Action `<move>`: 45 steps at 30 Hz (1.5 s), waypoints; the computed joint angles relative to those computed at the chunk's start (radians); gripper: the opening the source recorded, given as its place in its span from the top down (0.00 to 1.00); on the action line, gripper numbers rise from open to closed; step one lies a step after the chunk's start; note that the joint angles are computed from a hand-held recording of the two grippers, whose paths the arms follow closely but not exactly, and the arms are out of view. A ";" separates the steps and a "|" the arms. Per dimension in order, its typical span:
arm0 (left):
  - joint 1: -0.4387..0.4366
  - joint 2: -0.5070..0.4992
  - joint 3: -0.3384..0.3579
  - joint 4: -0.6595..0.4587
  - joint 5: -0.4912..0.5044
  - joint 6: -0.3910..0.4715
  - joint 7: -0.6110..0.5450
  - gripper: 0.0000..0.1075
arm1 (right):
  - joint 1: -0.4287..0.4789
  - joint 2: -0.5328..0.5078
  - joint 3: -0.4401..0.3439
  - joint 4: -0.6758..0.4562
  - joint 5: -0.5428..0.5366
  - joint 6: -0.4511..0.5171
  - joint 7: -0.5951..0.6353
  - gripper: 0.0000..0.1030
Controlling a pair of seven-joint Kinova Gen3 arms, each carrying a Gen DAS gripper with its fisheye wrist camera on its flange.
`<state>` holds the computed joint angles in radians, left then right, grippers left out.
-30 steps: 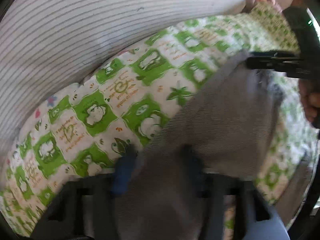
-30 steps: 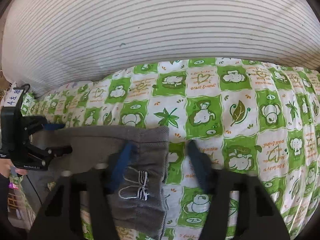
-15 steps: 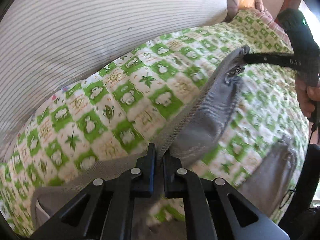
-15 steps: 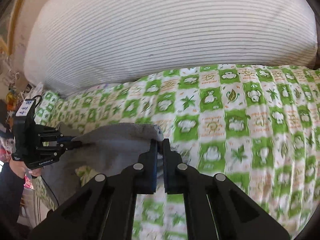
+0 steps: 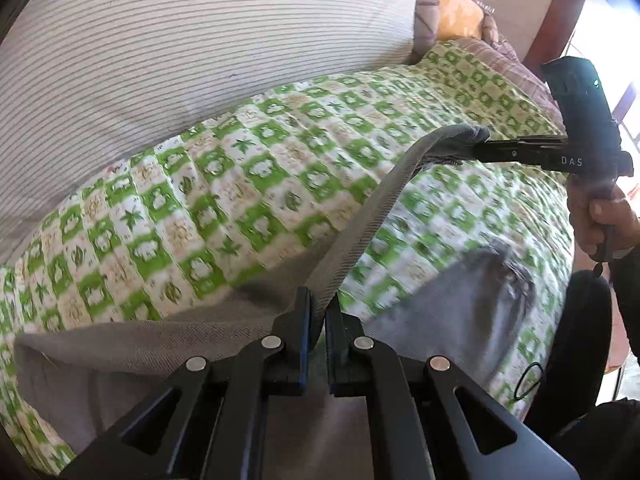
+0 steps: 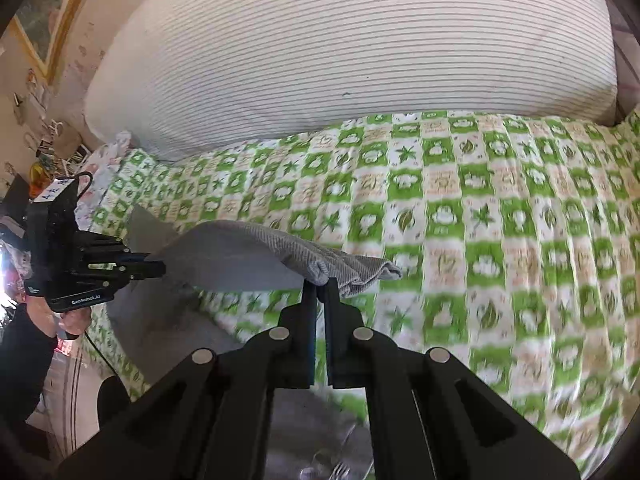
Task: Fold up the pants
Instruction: 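Lift the cuffs with the right gripper and fold them onto the waistband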
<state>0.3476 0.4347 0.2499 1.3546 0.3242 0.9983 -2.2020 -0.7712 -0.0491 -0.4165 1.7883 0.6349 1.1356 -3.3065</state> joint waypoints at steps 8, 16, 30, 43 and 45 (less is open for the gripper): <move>-0.010 -0.123 0.012 0.205 0.053 -0.101 -0.047 0.96 | -0.098 0.009 -0.073 0.003 0.006 0.085 -0.136 0.96; -0.024 -0.198 0.010 0.339 0.114 -0.147 -0.078 0.96 | -0.184 0.023 -0.107 0.043 0.011 0.099 -0.299 0.96; -0.007 -0.290 0.005 0.523 0.215 -0.199 -0.166 0.96 | -0.341 0.082 -0.099 0.036 0.000 0.177 -0.450 0.96; -0.001 -0.250 0.009 0.548 0.217 -0.216 -0.154 0.96 | -0.411 0.140 -0.066 -0.010 -0.047 0.236 -0.440 0.97; -0.002 -0.248 0.009 0.548 0.215 -0.215 -0.152 0.96 | -0.415 0.144 -0.057 -0.010 -0.061 0.232 -0.433 0.97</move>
